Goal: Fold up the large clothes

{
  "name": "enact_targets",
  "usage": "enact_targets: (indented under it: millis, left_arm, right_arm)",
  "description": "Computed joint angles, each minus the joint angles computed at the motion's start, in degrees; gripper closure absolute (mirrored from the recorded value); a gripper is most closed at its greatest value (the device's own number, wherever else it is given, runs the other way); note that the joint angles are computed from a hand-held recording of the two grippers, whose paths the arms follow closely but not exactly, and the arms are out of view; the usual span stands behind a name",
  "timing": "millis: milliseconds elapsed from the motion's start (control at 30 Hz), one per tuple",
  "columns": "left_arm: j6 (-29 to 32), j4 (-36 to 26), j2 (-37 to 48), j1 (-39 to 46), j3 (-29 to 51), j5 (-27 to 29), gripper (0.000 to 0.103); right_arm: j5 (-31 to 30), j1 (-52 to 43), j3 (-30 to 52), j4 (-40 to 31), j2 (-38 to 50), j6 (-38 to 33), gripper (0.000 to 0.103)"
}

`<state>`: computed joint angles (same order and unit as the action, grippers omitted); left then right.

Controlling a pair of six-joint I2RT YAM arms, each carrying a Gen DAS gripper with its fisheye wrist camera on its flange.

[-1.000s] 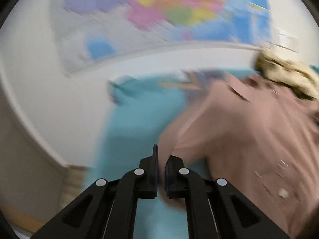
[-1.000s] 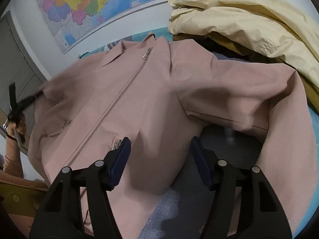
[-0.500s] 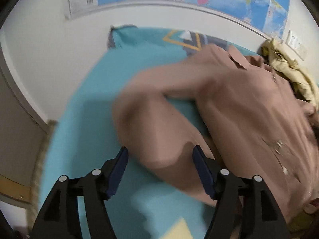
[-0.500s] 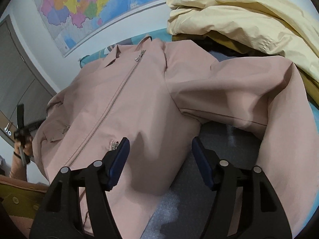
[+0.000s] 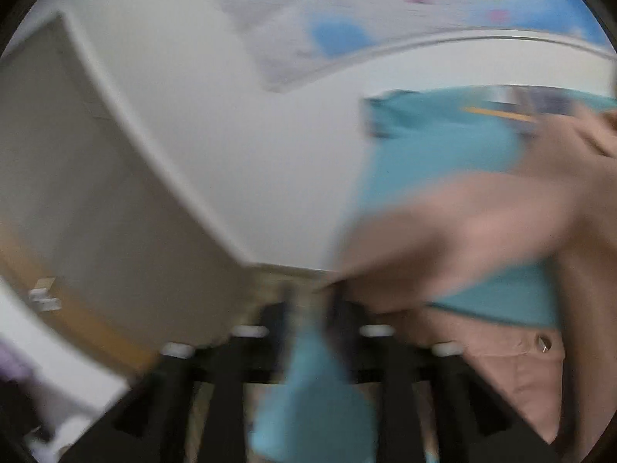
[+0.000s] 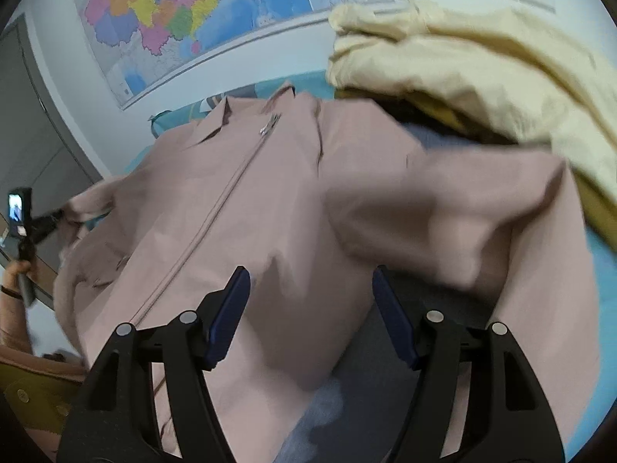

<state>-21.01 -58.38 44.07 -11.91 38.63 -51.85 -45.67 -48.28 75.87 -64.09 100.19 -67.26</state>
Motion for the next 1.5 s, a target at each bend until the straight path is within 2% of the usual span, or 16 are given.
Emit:
enact_targets:
  millis: [67,100,167,233,433,500,567,667,767,967,1200,1233,1267,1300,1333,1500]
  left_arm:
    - [-0.66,0.10,-0.19,1.66,2.64,-0.98,0.052]
    - [1.06,1.85,-2.18,2.63,3.78,2.62,0.053]
    - [7.05,6.94,-6.88,6.64,5.83,19.07,0.051]
    - [8.16,11.03,-5.88,2.94,7.24,25.09,0.049]
    - [12.75,26.01,19.79,-12.36,13.25,24.83,0.043]
    - [14.49,30.49,27.43,-13.23,15.80,29.51,0.043]
    - [15.54,33.62,33.56,-14.68,18.71,29.71,0.043]
    - [16.37,35.66,39.94,-15.28,23.22,33.65,0.043]
    - [18.67,38.28,46.55,-16.05,28.16,34.21,0.042]
    - [17.74,37.36,54.37,-17.11,35.33,32.61,0.041]
    - [15.37,38.02,56.79,-15.24,36.14,34.68,0.041]
    - [15.09,38.09,56.87,-14.83,35.95,35.33,0.041]
    - [14.98,38.35,56.95,-14.49,35.70,35.76,0.041]
    - [14.86,38.67,56.91,-14.17,35.33,36.03,0.041]
    - [14.81,38.99,56.82,-13.69,34.89,36.48,0.041]
    - [14.90,40.18,55.29,-11.69,32.88,38.08,0.041]
  right_arm:
    - [-0.26,2.85,0.10,3.30,-1.13,3.10,0.038]
    - [-0.25,4.92,0.53,5.31,-1.29,5.44,0.038]
    - [-0.01,8.34,1.41,8.54,-1.25,9.78,0.039]
    - [1.87,13.18,2.05,14.79,-0.89,16.30,0.043]
    - [8.02,24.13,13.92,18.93,10.59,31.17,0.061]
    - [10.18,27.11,16.04,18.09,13.33,32.01,0.063]
    - [10.73,29.57,15.49,16.39,13.83,30.01,0.075]
    - [13.37,32.80,8.74,17.27,8.97,21.53,0.067]
    - [11.26,31.05,13.14,12.32,9.62,20.43,0.066]
    - [9.36,33.36,23.38,10.53,12.84,28.90,0.066]
    - [21.54,43.20,28.03,18.92,20.44,48.47,0.050]
    - [22.41,43.68,29.44,18.54,21.88,49.67,0.054]
    - [24.03,44.18,30.43,18.79,23.00,50.83,0.080]
    - [23.39,43.99,31.41,18.68,23.78,51.33,0.096]
    - [20.82,43.02,32.78,17.55,24.40,51.75,0.100]
    - [-3.07,33.63,41.37,7.48,25.31,51.26,0.101]
